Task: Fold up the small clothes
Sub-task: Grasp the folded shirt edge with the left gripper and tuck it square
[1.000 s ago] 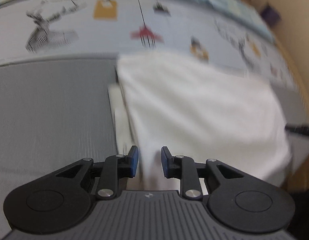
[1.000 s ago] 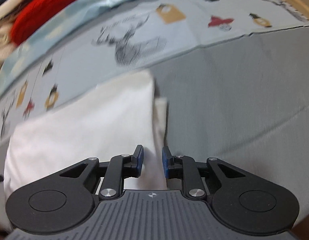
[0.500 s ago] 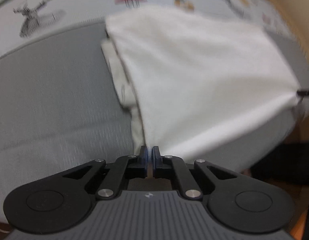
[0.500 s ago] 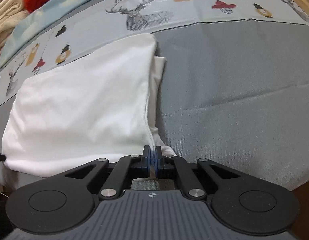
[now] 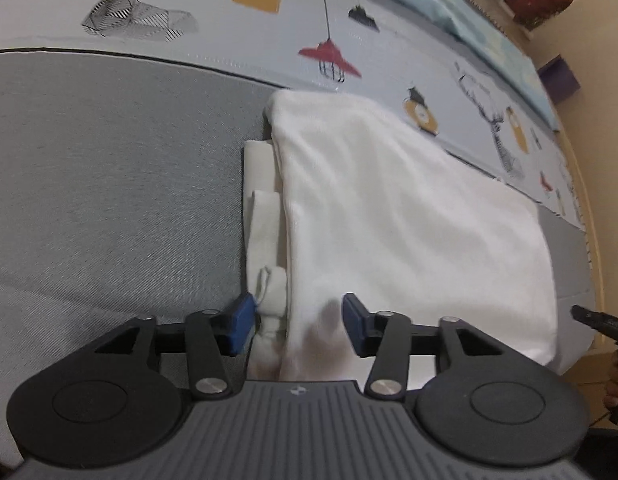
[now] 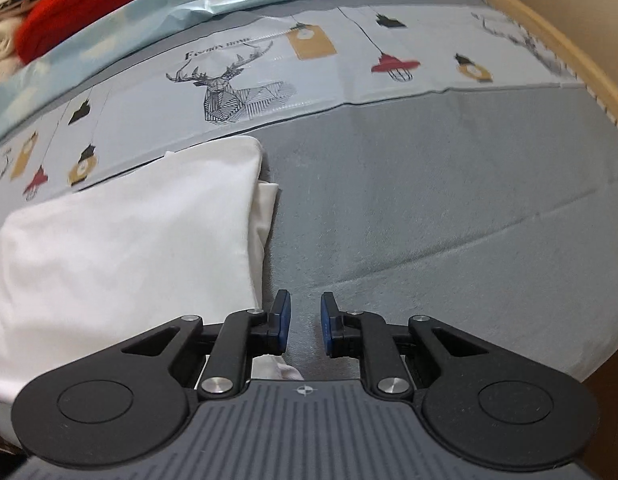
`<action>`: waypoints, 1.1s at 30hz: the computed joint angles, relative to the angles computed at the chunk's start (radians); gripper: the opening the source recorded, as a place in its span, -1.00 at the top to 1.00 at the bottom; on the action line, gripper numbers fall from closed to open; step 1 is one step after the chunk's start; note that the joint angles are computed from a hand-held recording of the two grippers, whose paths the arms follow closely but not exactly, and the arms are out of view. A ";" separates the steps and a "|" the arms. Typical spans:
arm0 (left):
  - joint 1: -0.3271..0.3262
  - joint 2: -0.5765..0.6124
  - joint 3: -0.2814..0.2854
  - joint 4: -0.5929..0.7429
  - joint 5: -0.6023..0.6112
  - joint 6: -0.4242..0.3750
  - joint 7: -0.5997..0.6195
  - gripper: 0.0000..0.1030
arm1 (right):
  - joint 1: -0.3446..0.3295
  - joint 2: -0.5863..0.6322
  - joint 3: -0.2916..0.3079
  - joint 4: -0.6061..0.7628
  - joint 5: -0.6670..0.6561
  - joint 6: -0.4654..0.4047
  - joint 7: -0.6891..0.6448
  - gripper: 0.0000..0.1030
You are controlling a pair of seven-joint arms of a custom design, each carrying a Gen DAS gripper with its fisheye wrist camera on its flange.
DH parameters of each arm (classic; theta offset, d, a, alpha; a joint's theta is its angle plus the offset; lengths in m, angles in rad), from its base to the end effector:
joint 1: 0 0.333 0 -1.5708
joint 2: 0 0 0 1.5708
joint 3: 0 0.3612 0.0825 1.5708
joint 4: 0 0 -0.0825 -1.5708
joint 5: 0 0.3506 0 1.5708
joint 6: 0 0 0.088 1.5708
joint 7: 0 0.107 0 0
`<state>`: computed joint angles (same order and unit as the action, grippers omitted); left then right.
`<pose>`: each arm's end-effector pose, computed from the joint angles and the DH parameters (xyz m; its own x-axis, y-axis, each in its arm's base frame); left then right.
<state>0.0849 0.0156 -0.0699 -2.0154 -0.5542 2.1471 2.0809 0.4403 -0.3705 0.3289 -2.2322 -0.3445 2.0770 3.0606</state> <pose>0.5417 -0.0136 0.5206 -0.2501 -0.8855 0.3916 -0.9517 0.1504 -0.2678 0.2992 0.2951 0.5878 -0.5308 -0.8399 -0.1131 -0.7311 0.5213 -0.4402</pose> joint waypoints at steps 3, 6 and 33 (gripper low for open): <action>-0.007 0.043 -0.008 0.010 0.021 0.016 -0.078 -0.10 | -0.005 -0.006 -0.013 -0.014 0.000 0.023 -0.009 0.68; -0.001 0.080 -0.017 0.039 -0.020 0.023 -0.085 -0.10 | -0.011 -0.003 -0.014 -0.011 -0.003 0.027 -0.017 0.68; 0.008 -0.086 -0.006 -0.121 0.603 0.369 -0.289 0.67 | 0.041 0.122 0.058 0.194 -0.317 -0.165 0.106 0.68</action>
<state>0.0926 -0.0700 -0.0763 -2.1366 0.0487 2.5160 1.7920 0.4817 -0.2480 0.3871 -2.0378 -0.6619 1.9121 3.1662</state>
